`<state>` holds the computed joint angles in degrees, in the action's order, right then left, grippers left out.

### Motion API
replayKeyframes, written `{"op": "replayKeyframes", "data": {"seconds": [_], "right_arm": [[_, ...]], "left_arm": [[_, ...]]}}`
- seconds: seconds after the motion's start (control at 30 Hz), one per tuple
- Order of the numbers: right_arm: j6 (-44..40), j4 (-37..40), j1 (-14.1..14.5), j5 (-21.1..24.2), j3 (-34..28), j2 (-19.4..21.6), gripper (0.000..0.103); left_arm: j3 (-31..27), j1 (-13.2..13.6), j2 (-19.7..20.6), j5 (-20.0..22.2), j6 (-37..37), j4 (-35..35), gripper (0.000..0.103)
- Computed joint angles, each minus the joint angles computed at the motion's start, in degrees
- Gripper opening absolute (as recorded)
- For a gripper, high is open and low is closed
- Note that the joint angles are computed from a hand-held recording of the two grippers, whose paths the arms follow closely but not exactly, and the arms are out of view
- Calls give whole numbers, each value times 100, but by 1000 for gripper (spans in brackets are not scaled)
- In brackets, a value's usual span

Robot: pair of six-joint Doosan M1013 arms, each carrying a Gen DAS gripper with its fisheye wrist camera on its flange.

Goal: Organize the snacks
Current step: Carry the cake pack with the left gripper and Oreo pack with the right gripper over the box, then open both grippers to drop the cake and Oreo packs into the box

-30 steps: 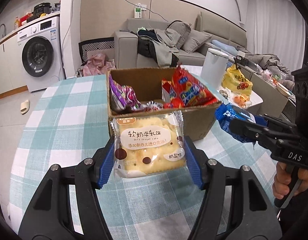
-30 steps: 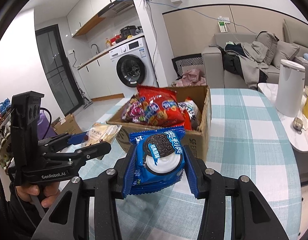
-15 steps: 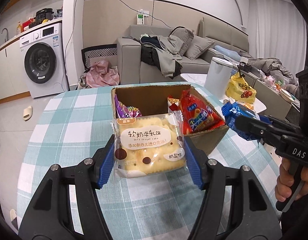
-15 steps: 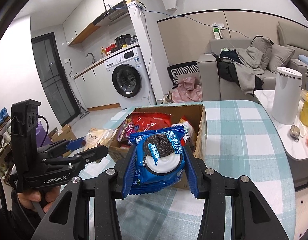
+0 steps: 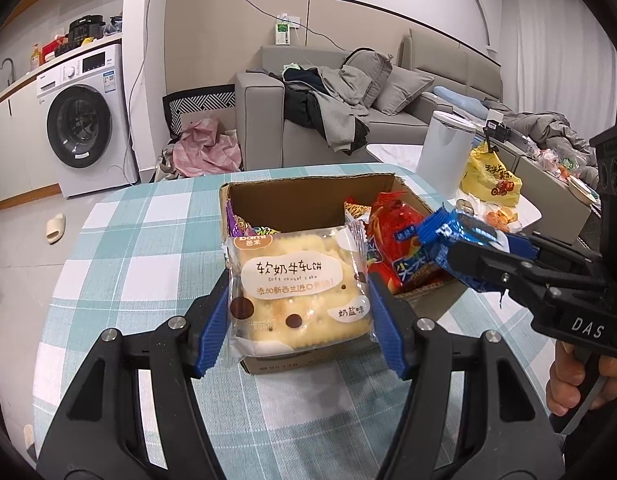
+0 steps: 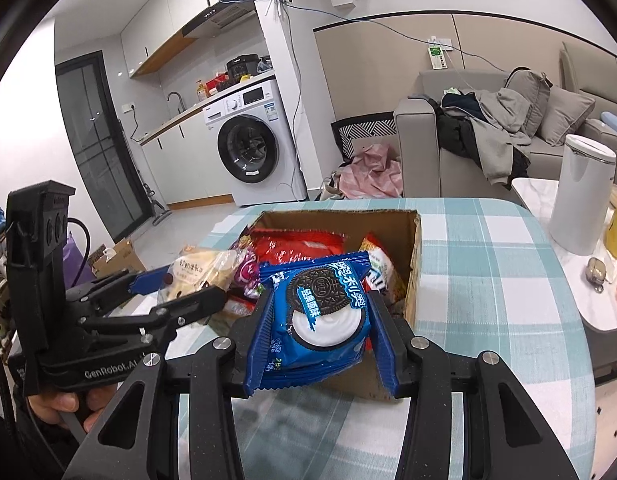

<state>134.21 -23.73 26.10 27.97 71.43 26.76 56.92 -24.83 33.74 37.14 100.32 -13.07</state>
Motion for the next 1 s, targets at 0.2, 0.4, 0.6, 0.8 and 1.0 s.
{"op": "replayKeyframes", "data": {"seconds": [0.2, 0.4, 0.6, 0.8, 1.0], "right_arm": [[-29, 36, -58, 138, -292, 171, 46], [-17, 28, -110, 245, -524, 310, 46], [34, 100, -168, 332, -683, 411, 46], [207, 106, -209, 419, -782, 479, 46], [182, 259, -242, 507, -886, 564, 46]], "left_arm": [[-345, 10, 243, 129, -57, 55, 61], [-739, 33, 501, 302, -125, 91, 61], [-1027, 38, 687, 425, -197, 161, 61], [-1352, 40, 910, 564, -260, 214, 61], [-1439, 25, 981, 549, -279, 285, 62]]}}
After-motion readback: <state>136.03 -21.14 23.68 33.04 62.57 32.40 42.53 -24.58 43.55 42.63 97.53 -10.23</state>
